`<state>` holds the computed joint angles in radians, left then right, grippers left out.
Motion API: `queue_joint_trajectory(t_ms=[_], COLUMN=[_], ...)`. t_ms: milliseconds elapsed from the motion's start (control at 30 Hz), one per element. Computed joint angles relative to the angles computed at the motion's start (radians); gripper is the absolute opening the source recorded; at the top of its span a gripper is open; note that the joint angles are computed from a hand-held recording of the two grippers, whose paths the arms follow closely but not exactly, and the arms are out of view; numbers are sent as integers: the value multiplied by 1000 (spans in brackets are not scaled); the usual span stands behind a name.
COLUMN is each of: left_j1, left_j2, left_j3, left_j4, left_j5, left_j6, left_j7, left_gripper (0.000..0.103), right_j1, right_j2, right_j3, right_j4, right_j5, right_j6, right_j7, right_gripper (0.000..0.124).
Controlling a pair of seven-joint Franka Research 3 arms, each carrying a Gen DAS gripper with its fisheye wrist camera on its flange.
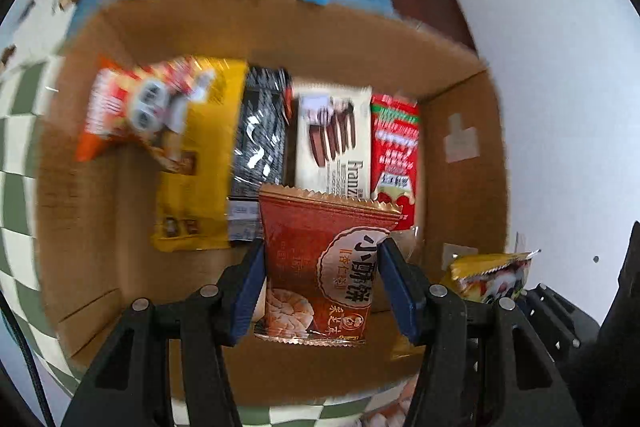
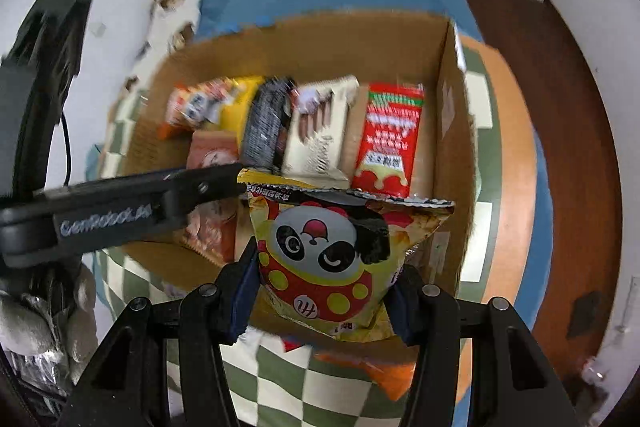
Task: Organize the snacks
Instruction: 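Carry both packets into the cardboard box and open both tools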
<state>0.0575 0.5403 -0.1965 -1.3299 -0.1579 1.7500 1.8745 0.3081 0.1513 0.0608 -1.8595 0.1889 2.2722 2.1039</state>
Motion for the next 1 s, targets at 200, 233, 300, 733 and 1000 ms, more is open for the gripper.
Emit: queue_joint_trajectory(t_ms=[200, 233, 300, 733, 1000], left_j1=[-14, -12, -10, 37, 58], left_j2=[67, 65, 47, -97, -290], left_j3=[0, 0, 2, 23, 59], left_j4=[39, 30, -5, -137, -368], left_j5=[19, 17, 24, 20, 33], left_j6=[-104, -104, -78, 47, 342], left_j7=[-35, -40, -40, 41, 125], left_gripper=[54, 54, 57, 91, 91], right_j1=[-12, -13, -18, 3, 47], right_j2=[77, 84, 92, 101, 20], right_j3=[-2, -2, -3, -15, -14], right_j4=[43, 46, 49, 63, -24], right_j5=[40, 48, 72, 16, -130], right_j6=[-72, -77, -86, -85, 19], right_j7=[-45, -50, -55, 3, 137], right_gripper=[58, 61, 70, 96, 96])
